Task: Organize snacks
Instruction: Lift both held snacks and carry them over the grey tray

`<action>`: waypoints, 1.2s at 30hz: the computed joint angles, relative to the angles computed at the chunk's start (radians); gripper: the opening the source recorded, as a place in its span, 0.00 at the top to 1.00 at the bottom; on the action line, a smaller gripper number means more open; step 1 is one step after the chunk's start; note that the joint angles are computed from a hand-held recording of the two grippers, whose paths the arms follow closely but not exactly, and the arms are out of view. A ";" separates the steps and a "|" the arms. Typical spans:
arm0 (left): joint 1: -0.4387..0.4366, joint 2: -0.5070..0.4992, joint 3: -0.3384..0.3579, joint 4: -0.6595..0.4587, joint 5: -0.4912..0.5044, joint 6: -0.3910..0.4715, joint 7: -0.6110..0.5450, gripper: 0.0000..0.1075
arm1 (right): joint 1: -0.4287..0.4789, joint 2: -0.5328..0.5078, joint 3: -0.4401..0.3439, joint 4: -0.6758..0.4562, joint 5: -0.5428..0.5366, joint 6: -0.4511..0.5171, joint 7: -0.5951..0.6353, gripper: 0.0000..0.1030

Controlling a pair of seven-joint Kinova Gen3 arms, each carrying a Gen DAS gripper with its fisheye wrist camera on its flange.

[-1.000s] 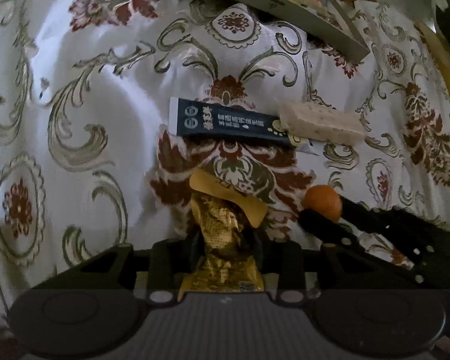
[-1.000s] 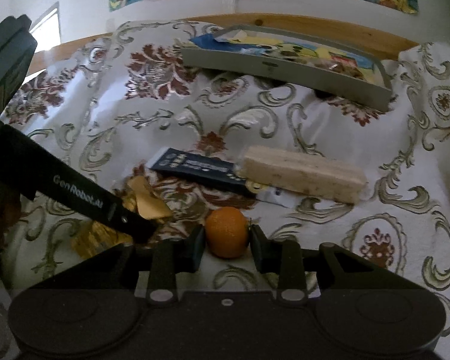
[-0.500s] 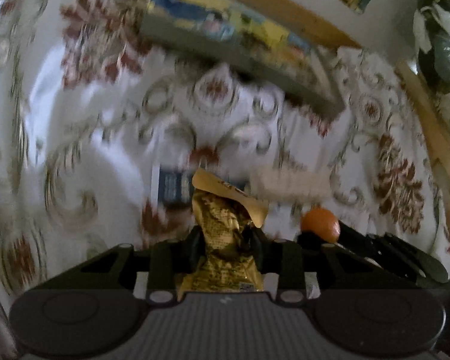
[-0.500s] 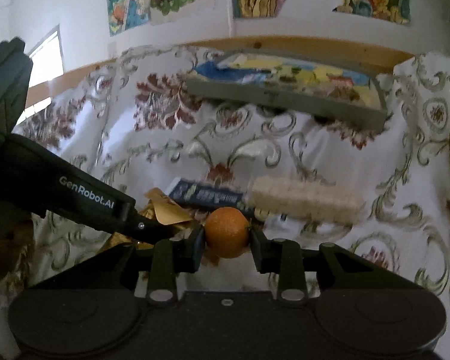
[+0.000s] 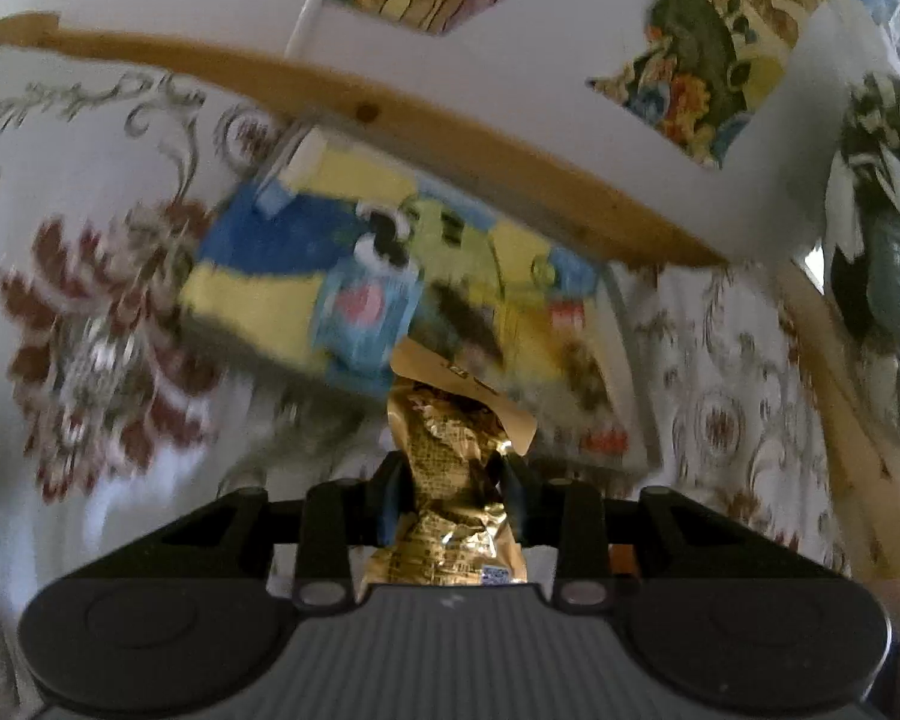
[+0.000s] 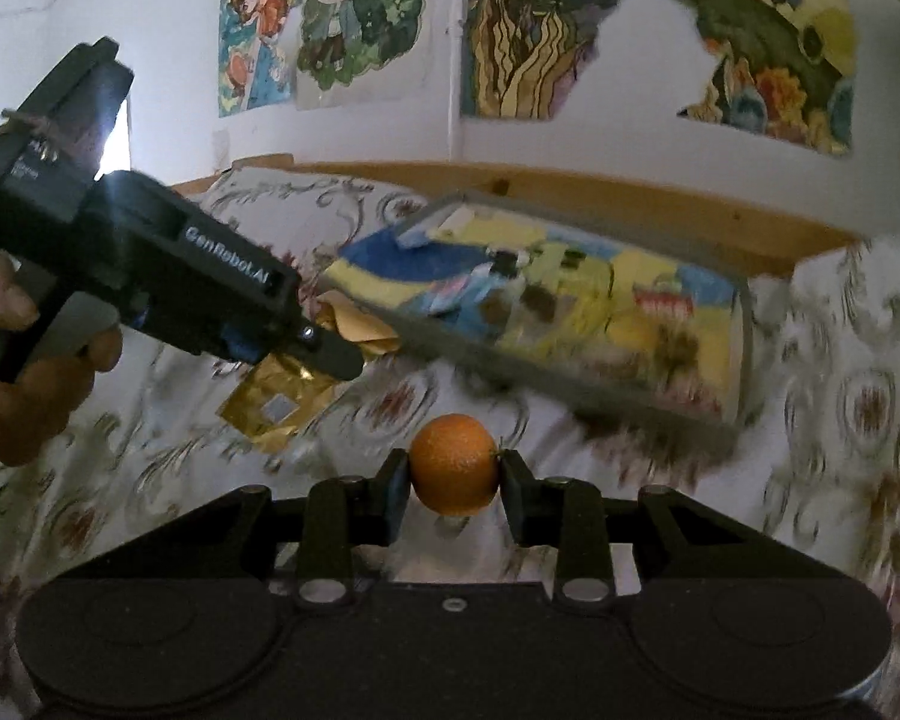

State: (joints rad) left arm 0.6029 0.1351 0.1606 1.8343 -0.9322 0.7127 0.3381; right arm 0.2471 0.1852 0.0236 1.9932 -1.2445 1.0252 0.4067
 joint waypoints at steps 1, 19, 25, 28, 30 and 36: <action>-0.011 0.005 -0.005 -0.010 0.001 -0.006 -0.017 0.65 | -0.009 0.008 -0.006 -0.017 -0.012 -0.011 -0.009 0.67; -0.064 0.160 -0.156 -0.191 0.142 -0.058 -0.340 0.65 | -0.146 0.190 -0.133 -0.194 -0.250 -0.350 0.007 0.67; -0.047 0.197 -0.182 -0.228 0.143 -0.037 -0.390 0.65 | -0.165 0.223 -0.160 -0.212 -0.296 -0.423 0.052 0.67; -0.041 0.215 -0.187 -0.250 0.157 -0.016 -0.416 0.65 | -0.173 0.230 -0.166 -0.220 -0.279 -0.453 0.026 0.66; -0.037 0.222 -0.194 -0.256 0.165 -0.012 -0.421 0.65 | -0.175 0.234 -0.173 -0.220 -0.272 -0.473 0.026 0.66; -0.033 0.241 -0.204 -0.262 0.188 -0.005 -0.443 0.62 | -0.167 0.241 -0.192 -0.211 -0.275 -0.506 0.040 0.65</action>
State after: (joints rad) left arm 0.5699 0.3760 -0.0439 1.5720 -0.7446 0.7076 -0.1052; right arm 0.0806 0.4261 -0.1688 1.7822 -1.5194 0.5190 0.4469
